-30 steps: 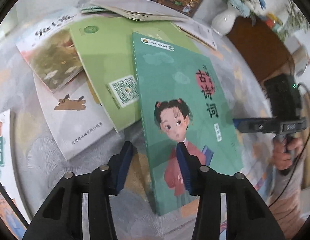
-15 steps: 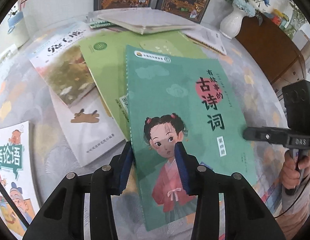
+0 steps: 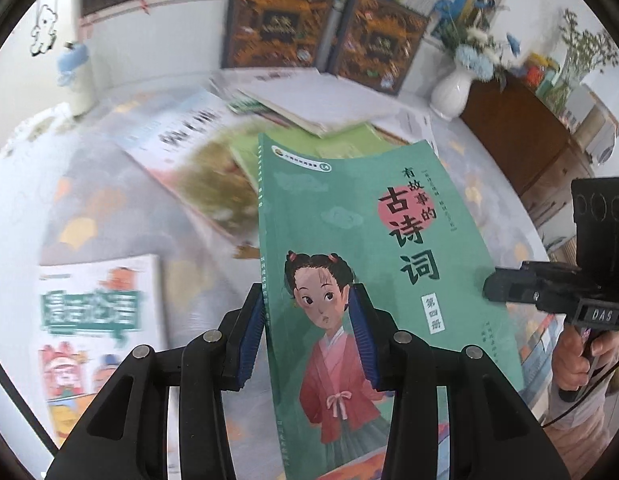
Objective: Organize books
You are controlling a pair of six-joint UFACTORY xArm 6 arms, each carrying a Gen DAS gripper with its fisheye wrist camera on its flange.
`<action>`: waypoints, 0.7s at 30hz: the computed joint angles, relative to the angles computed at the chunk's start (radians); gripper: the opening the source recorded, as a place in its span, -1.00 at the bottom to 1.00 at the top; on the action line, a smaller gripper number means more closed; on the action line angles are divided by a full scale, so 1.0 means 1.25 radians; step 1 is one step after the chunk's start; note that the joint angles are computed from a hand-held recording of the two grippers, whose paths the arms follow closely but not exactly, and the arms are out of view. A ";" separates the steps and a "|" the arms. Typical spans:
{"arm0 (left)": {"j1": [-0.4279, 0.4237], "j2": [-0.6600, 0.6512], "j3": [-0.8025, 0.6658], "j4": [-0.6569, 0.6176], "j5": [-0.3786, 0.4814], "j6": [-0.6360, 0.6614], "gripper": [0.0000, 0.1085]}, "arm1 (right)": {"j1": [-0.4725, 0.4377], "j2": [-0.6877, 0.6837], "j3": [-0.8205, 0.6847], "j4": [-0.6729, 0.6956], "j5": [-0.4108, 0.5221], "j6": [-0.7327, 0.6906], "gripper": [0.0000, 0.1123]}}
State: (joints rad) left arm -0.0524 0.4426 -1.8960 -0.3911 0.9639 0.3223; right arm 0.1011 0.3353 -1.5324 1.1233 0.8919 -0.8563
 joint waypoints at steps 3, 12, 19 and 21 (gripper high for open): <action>0.037 -0.017 -0.003 -0.003 0.003 0.023 -0.29 | 0.045 0.015 -0.043 -0.008 -0.004 0.032 -0.76; 0.157 -0.047 0.047 0.032 -0.016 0.069 -0.28 | 0.178 0.160 -0.253 -0.028 0.004 0.099 -0.74; 0.231 -0.020 0.089 0.021 -0.024 0.088 -0.28 | 0.242 0.338 -0.454 -0.090 0.041 0.198 -0.74; 0.244 -0.011 0.097 0.010 -0.021 0.093 -0.28 | 0.254 0.385 -0.508 -0.109 0.054 0.235 -0.74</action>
State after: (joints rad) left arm 0.2526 0.4287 -1.7744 -0.3791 0.9372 0.4381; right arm 0.4183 0.8169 -2.1671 0.9876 0.9597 -0.5631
